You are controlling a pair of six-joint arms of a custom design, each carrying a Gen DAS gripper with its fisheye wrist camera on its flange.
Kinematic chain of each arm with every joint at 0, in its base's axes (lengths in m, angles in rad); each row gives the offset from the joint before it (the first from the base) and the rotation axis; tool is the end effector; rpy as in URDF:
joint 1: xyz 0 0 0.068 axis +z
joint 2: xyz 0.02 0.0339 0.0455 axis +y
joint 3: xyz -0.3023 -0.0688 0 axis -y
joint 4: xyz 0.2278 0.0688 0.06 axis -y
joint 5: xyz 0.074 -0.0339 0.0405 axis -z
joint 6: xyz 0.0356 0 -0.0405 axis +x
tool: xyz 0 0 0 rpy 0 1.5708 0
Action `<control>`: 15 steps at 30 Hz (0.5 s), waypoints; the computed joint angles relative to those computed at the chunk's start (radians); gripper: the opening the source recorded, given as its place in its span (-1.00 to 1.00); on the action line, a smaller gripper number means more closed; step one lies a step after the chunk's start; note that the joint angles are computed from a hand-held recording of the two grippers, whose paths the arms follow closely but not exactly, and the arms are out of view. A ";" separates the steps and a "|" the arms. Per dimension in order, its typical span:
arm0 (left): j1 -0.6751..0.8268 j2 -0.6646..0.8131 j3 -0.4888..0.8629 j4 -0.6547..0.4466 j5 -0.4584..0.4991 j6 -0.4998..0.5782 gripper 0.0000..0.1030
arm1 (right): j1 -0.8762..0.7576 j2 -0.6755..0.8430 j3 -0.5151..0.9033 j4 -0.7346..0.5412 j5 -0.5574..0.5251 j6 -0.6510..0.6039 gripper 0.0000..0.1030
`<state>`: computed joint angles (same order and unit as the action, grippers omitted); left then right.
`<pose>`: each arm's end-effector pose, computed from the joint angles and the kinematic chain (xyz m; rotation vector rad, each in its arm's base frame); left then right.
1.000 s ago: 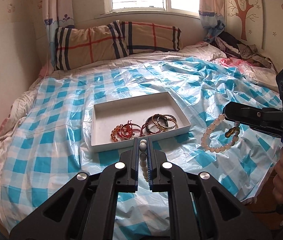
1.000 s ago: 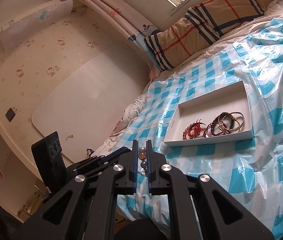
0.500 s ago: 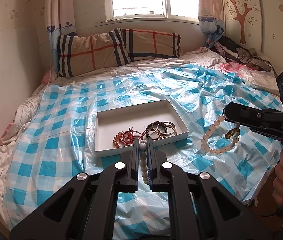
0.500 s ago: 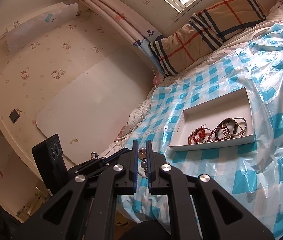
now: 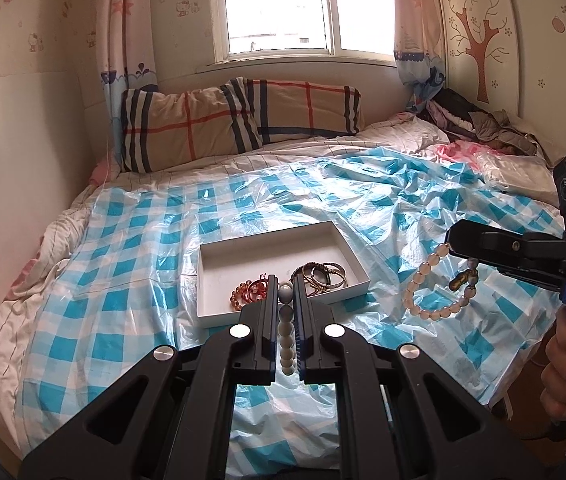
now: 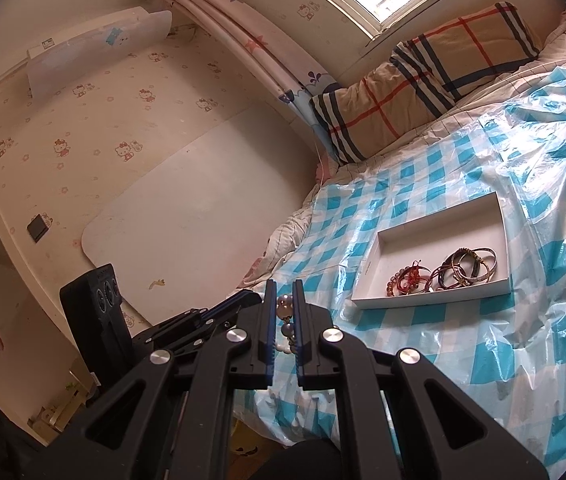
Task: Organize jewelry
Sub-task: 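Lift both held bead bracelets above the bed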
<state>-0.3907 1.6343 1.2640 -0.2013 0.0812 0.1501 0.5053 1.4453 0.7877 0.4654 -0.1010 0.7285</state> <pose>0.3367 -0.1418 0.3295 0.6198 2.0576 -0.2274 0.2665 0.1515 0.3008 0.1307 1.8645 0.9674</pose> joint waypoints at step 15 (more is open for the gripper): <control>0.011 -0.066 -0.021 -0.009 0.011 -0.003 -0.87 | 0.044 -0.037 0.005 -0.024 0.046 -0.013 -0.84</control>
